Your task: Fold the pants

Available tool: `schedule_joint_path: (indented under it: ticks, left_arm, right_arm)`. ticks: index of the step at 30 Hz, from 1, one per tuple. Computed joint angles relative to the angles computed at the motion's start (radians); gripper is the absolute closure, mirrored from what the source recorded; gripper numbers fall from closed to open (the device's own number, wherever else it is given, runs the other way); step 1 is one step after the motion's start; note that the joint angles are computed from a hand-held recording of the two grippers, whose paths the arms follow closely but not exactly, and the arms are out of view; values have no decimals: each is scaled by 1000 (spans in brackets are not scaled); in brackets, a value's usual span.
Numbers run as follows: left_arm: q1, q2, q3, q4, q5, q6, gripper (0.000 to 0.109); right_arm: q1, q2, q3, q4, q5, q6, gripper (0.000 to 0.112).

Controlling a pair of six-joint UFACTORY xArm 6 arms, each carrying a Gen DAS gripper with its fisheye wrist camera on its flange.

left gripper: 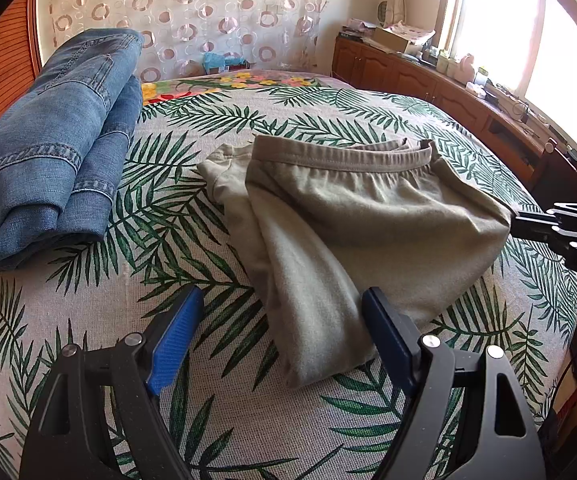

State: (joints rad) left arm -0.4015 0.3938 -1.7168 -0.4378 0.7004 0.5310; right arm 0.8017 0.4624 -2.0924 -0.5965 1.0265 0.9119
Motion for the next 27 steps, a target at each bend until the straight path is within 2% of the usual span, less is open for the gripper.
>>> schedule_joint_path:
  ticks: [6,7,8,10,12,17,19,27]
  left_arm:
    - [3,-18,25,-32,-13,26,27]
    - [6,-24,31,-43,-6,34,30]
    - [11,-31,35,-67,10,49,34]
    - [24,-48,45,-140,41,89,51]
    - [31,-57,50,-183,69,114,61]
    - [21,-48,44,-179,71,129,79]
    - [19,-50,46,-191,61,143,92]
    - [37,-156,155,-255,56,211,94]
  right_arm:
    - [1,25,-10,26,15,-9,103]
    - [1,36,-26,27,19,-11,103]
    - [0,30,-14,25,9,-3,103]
    - [-3,22,2,26,-4,4,103]
    - [-7,24,6,27,-16,3,103]
    - [-8,7,40,14,-43,22,103]
    - [-7,5,43,13,-43,25,103]
    - [17,-47,97,9,-67,40,103]
